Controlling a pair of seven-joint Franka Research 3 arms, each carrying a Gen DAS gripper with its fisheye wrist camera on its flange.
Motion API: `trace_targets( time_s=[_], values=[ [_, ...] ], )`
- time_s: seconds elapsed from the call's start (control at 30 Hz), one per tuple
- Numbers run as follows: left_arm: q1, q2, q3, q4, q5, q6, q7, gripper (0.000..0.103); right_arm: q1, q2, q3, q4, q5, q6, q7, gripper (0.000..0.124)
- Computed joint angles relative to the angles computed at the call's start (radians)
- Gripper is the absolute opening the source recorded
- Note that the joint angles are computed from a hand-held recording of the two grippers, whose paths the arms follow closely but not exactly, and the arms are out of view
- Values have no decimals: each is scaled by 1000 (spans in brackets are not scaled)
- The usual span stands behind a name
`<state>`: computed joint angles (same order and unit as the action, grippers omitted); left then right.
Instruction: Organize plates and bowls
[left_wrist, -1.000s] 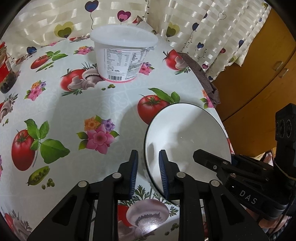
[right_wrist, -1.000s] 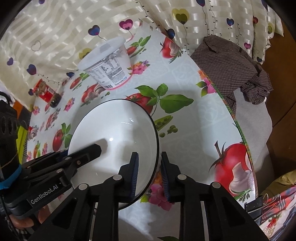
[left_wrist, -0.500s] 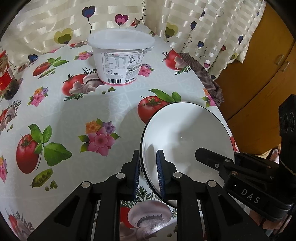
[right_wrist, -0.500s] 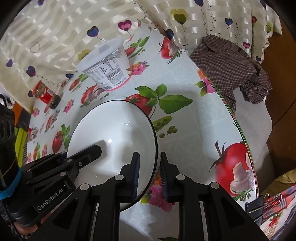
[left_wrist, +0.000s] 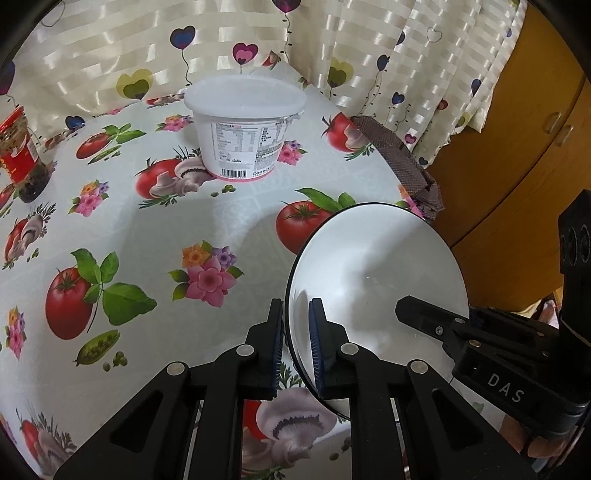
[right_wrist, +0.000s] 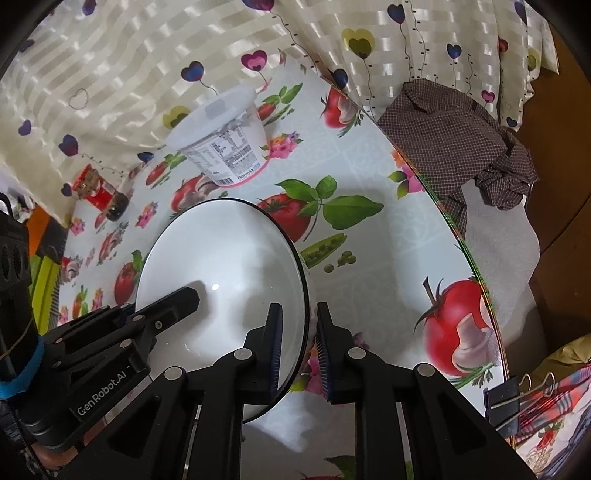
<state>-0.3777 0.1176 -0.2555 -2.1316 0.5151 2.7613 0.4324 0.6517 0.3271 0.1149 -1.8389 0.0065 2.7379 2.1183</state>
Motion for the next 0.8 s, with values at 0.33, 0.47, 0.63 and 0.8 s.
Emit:
trace_targets(
  time_s=[0.33,0.47,0.63,0.8],
  values=[
    [-3,-67,-15,-41,9,-5,-32,14,5,-70,10,-61,-8,16,27,17],
    [-4,-99,-26,-59,20,-17,-48,14,2,-106,21,-94,-9,28,37,17],
    [-4,-145,-42,-90,36,-18,-87,14,-3,-149,38,-132,-11,32,46,17],
    [-8,-186,-62,-116,48,-25,-119,14,-6,-205,55,-188,-23,45,66,17]
  ],
)
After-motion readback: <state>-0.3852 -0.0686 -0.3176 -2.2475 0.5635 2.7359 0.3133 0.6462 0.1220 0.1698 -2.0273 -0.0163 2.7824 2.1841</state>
